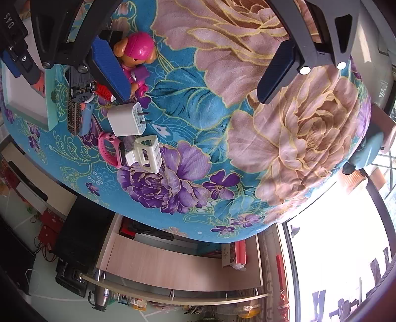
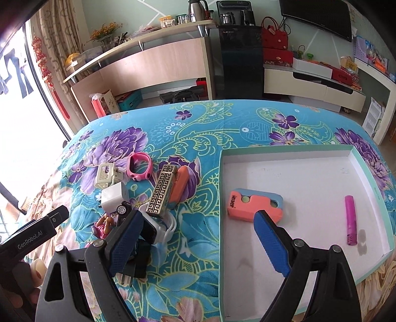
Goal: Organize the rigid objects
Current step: 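Withdraw both open tools from the tray back toward the remaining items, then grasp the black toy car with the right tool while the left tool grasps the pink doll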
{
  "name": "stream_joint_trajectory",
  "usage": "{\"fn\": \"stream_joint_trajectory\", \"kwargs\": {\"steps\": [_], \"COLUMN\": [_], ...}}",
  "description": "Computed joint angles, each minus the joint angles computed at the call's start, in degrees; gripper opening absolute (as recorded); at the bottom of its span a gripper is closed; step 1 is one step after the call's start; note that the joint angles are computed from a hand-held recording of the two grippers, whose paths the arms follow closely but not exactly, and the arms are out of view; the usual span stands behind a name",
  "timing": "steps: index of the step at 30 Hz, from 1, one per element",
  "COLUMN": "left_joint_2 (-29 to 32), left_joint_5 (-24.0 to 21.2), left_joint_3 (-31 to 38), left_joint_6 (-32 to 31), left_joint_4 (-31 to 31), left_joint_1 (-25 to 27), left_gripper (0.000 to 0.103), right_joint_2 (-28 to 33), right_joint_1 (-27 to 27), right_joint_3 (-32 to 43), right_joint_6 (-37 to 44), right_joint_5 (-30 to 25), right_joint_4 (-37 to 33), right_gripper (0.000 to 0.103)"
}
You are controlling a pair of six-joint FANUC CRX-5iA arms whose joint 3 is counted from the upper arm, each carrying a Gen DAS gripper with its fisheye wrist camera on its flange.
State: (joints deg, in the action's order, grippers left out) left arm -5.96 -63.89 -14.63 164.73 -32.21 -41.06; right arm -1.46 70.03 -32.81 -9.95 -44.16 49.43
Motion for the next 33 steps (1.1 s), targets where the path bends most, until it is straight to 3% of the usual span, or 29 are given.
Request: {"fn": "stream_joint_trajectory", "kwargs": {"steps": [5, 17, 23, 30, 33], "left_joint_2": [-1.3, -1.0, 1.4, 3.2, 2.8], "left_joint_5": [4.0, 16.6, 16.7, 10.9, 9.0], "left_joint_3": [-2.6, -8.2, -7.6, -5.0, -4.9], "left_joint_6": [-3.3, -20.7, -23.4, -17.8, -14.7], "left_joint_4": [3.3, 16.2, 17.7, 12.0, 9.6], "left_joint_1": [1.6, 6.8, 6.8, 5.3, 5.0], "left_gripper": [0.103, 0.103, 0.103, 0.103, 0.098], "right_joint_2": [-0.8, 0.5, 0.7, 1.4, 2.0], "right_joint_1": [-0.2, -0.1, -0.2, -0.3, -0.1], "right_joint_3": [-1.1, -0.9, -1.0, -0.5, 0.0], "right_joint_6": [-1.5, -1.7, -2.1, -0.1, 1.1], "right_joint_5": [4.1, 9.3, 9.4, 10.3, 10.8], "right_joint_4": [0.7, 3.1, 3.8, 1.7, 1.1], "right_gripper": [0.091, 0.088, 0.088, 0.088, 0.088]}}
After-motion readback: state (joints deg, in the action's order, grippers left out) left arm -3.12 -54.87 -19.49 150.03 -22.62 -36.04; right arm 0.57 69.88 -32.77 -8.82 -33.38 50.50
